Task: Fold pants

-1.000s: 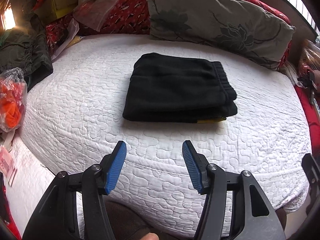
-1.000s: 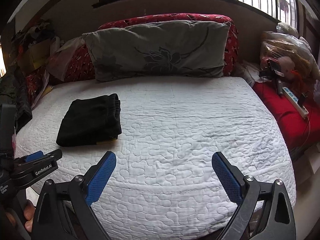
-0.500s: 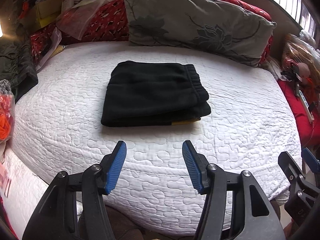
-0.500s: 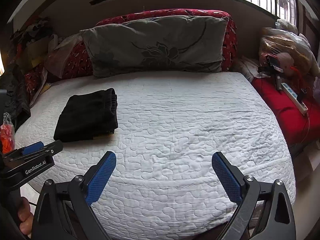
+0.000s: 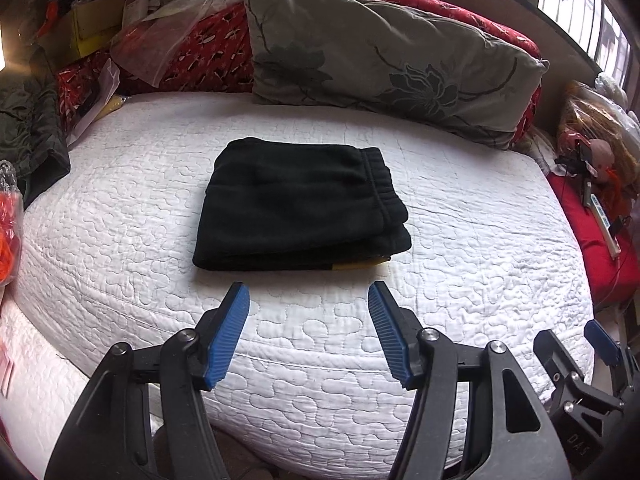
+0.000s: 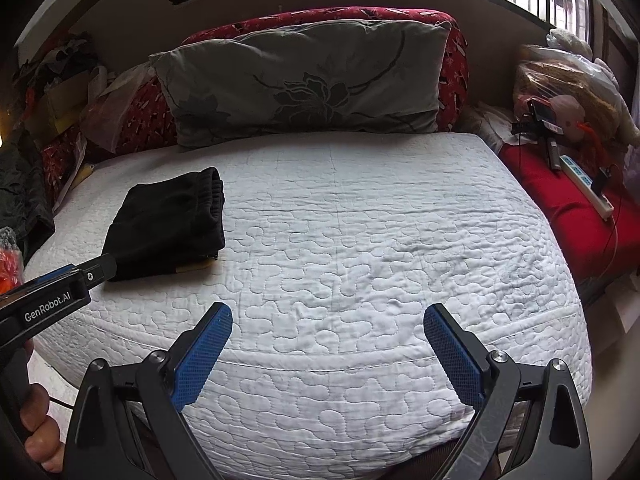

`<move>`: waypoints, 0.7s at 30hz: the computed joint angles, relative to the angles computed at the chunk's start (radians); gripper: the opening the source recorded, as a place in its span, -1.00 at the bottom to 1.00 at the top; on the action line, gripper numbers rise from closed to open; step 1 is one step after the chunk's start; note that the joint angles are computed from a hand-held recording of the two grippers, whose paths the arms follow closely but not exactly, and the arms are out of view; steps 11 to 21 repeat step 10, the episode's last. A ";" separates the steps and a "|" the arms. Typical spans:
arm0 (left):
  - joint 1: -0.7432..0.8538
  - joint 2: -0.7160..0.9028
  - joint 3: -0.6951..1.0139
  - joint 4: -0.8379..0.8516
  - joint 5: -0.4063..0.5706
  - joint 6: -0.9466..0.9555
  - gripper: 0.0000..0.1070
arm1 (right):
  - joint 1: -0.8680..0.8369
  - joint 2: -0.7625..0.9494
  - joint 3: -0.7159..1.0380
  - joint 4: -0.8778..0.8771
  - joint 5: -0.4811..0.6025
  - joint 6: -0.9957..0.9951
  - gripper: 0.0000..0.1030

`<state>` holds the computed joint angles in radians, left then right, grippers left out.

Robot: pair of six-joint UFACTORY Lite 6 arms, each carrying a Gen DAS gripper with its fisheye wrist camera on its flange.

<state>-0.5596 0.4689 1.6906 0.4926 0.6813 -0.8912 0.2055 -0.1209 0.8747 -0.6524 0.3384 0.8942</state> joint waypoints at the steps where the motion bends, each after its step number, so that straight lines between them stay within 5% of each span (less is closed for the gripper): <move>1: 0.000 0.007 0.008 -0.004 0.010 0.007 0.14 | -0.003 0.003 0.003 0.008 -0.001 -0.008 0.90; 21: 0.004 0.015 0.007 0.003 0.043 -0.006 0.14 | -0.014 0.028 0.013 0.057 -0.007 -0.056 0.90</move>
